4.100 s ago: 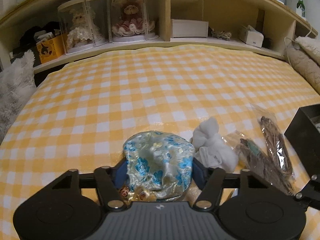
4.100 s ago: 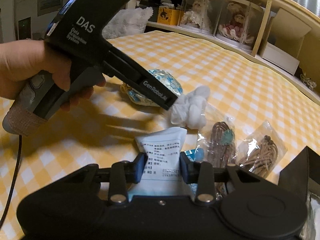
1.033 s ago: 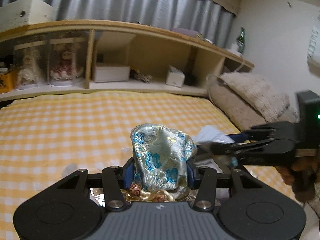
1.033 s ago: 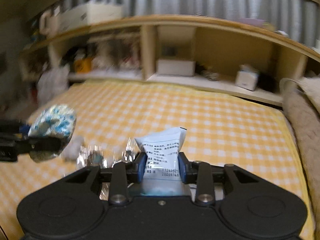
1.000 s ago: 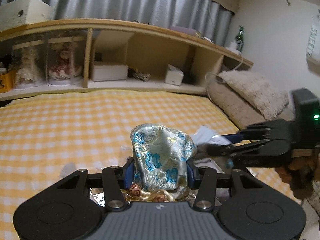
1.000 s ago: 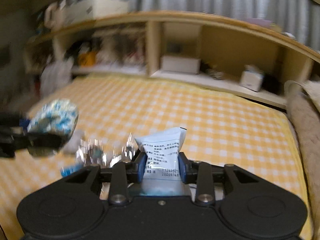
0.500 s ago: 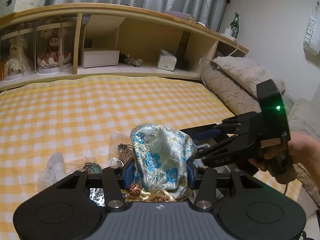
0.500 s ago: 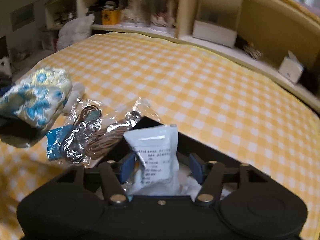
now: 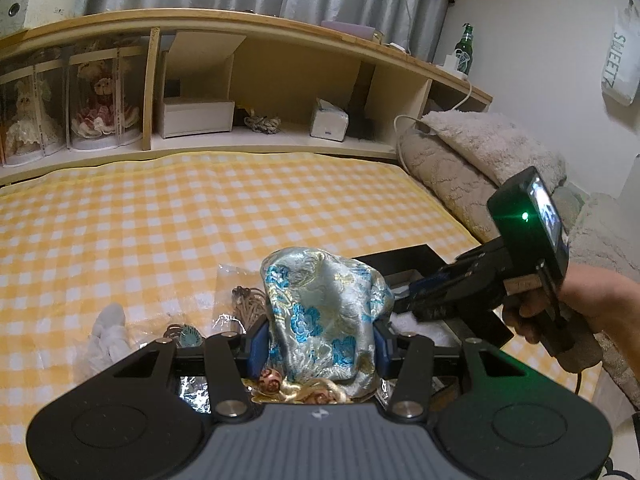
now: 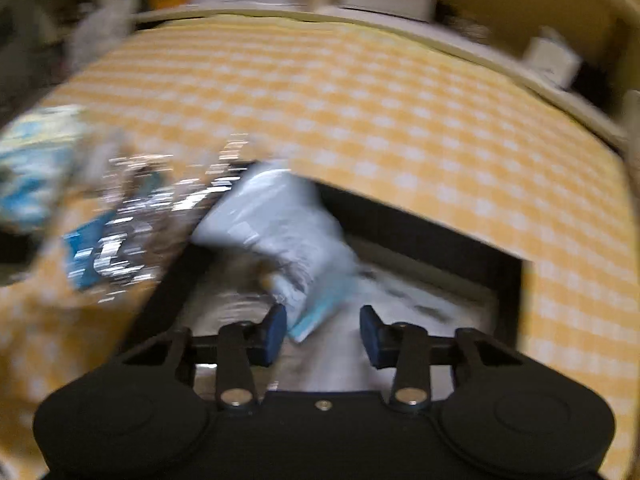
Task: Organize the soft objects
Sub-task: 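Carry the white printed packet into the black box and release it with the right gripper, then lower the floral pouch into the black box and open the left gripper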
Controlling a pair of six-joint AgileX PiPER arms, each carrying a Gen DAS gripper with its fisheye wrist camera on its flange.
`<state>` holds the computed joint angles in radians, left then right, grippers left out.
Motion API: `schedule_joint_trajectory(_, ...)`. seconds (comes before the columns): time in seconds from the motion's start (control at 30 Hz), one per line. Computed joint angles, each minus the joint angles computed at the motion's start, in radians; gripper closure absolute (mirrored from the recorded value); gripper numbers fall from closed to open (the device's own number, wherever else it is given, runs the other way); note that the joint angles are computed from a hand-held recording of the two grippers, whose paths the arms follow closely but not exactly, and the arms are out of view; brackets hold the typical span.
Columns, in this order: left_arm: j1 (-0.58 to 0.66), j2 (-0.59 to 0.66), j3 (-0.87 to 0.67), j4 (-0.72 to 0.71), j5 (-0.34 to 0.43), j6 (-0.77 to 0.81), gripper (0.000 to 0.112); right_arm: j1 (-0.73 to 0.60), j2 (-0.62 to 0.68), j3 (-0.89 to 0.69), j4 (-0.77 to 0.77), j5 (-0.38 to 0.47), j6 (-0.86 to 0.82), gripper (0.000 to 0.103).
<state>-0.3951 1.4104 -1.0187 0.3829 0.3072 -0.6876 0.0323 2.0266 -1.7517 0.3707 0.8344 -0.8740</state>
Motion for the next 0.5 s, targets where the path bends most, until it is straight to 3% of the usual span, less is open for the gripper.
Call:
schedule_joint_trajectory(0.07,-0.001,0.000,0.000,-0.004,0.000,0.003,0.062,-0.015,-0.006,0.007,0.015,-0.040,0.023,0.069)
schedule_joint_trajectory(0.33,0.010,0.017,-0.018,-0.174,0.007,0.163,0.062,-0.069,0.032,-0.069,0.169,0.058,0.009,0.070)
schedule_joint_trajectory(0.5,0.002,0.025,-0.020,-0.187,0.017,0.184,0.062,-0.042,0.072,-0.076,0.273,0.076,-0.057,0.070)
